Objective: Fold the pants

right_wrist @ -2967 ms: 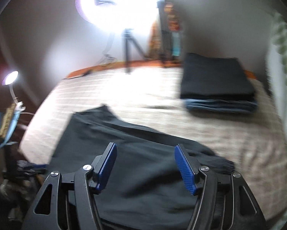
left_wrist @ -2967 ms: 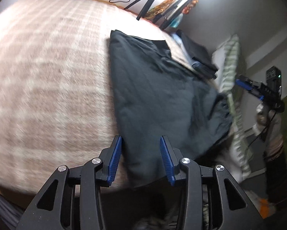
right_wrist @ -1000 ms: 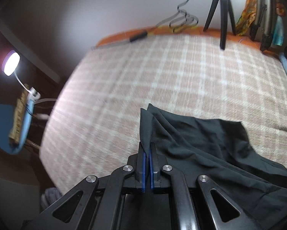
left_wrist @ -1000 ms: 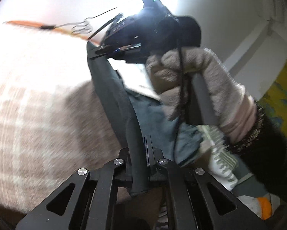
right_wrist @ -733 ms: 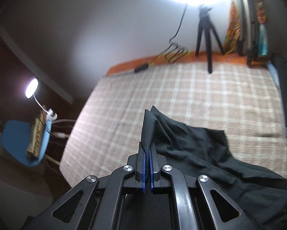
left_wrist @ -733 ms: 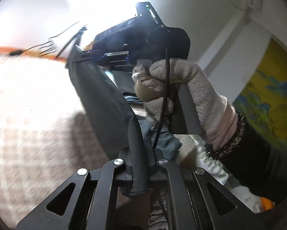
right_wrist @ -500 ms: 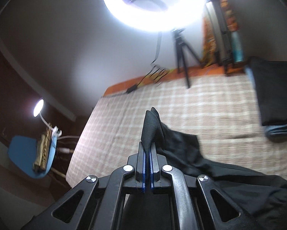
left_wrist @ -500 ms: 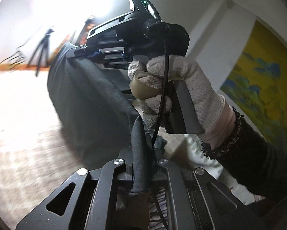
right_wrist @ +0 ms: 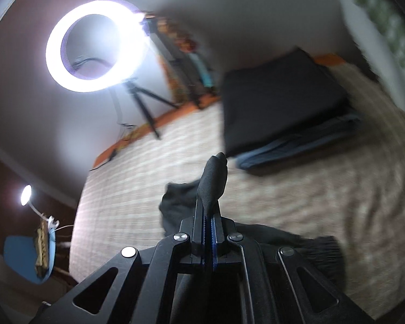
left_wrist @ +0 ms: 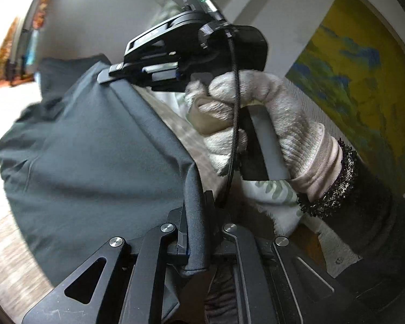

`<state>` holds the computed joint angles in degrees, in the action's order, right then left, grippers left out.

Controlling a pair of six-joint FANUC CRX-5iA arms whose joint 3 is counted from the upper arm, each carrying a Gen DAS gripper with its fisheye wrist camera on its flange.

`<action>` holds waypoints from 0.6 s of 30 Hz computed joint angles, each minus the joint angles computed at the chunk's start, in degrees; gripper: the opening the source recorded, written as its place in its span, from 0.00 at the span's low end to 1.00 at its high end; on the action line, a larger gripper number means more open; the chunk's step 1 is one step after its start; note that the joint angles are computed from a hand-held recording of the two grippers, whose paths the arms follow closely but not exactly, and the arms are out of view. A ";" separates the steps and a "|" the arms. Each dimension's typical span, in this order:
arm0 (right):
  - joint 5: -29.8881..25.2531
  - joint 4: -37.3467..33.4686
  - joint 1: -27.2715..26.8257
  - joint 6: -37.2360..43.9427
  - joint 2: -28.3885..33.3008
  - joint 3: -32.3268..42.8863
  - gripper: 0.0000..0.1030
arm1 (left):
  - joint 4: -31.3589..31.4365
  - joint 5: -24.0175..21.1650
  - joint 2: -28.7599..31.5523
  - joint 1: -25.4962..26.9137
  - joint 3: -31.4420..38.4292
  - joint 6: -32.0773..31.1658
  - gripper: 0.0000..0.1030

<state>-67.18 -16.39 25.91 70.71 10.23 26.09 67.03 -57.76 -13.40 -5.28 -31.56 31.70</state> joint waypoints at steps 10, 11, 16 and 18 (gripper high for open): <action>-1.47 -1.93 -5.78 5.54 2.38 -0.39 0.00 | -0.53 1.82 5.79 -5.04 3.37 1.68 0.04; -1.48 -2.06 -6.12 6.08 2.45 -0.59 0.00 | -1.45 1.51 6.18 -5.10 4.65 2.86 0.04; -1.57 -2.54 -8.00 7.78 3.31 -1.98 0.00 | -6.57 -0.55 7.42 -5.18 6.84 7.75 0.17; -1.53 -2.37 -8.22 8.58 3.70 -2.43 0.00 | -8.69 -1.03 6.24 -5.48 6.82 7.29 0.21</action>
<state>-68.71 -18.76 17.68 79.29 13.93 23.66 58.34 -58.80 -7.16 -10.77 -24.74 38.99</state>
